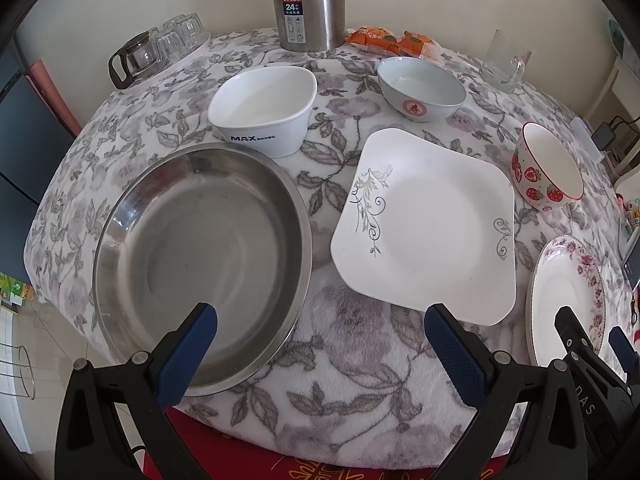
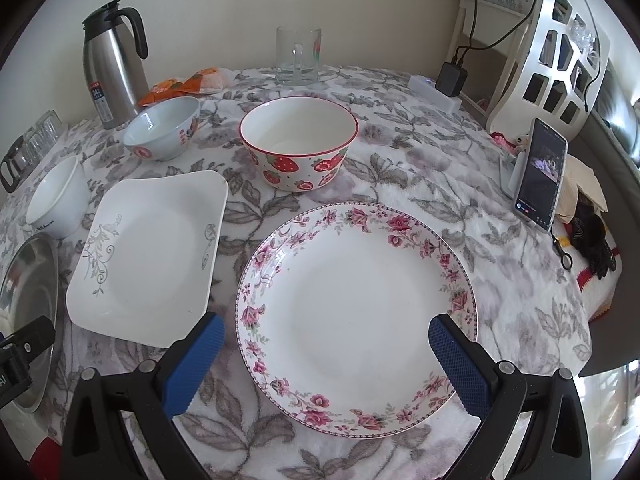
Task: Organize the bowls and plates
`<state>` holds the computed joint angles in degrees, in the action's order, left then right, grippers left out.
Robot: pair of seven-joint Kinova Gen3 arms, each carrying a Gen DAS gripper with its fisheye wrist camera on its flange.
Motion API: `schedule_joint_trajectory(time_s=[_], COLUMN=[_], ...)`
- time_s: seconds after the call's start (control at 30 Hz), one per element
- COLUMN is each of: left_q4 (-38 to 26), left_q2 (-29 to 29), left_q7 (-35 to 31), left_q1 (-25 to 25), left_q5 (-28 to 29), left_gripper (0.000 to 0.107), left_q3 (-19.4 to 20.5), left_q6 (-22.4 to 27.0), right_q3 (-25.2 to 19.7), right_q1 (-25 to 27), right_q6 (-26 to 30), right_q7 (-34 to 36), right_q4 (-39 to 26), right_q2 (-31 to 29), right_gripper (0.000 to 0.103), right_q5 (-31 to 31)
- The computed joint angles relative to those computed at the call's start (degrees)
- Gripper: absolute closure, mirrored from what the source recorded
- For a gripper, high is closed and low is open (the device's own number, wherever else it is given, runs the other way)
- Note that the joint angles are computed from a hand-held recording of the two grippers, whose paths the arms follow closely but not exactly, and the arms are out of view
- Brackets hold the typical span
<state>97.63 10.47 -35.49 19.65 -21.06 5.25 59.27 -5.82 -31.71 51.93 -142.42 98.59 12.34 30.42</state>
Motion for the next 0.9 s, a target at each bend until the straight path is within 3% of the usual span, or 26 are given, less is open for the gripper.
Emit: schedule_joint_trajectory(time_s=[0.9], left_q4=[-0.48], left_q2=[-0.03], left_q7=[-0.66], left_q1=[-0.35], left_q5=[0.58], left_gripper=[0.004], left_q3=[-0.01], left_q6=[0.50], right_q3=[0.05], right_q1=[0.01], right_q6=[0.79], right_q7=[0.55], right_q4=[-0.57], right_q2=[0.48], right_gripper=[0.000], right_q5=[-0.35])
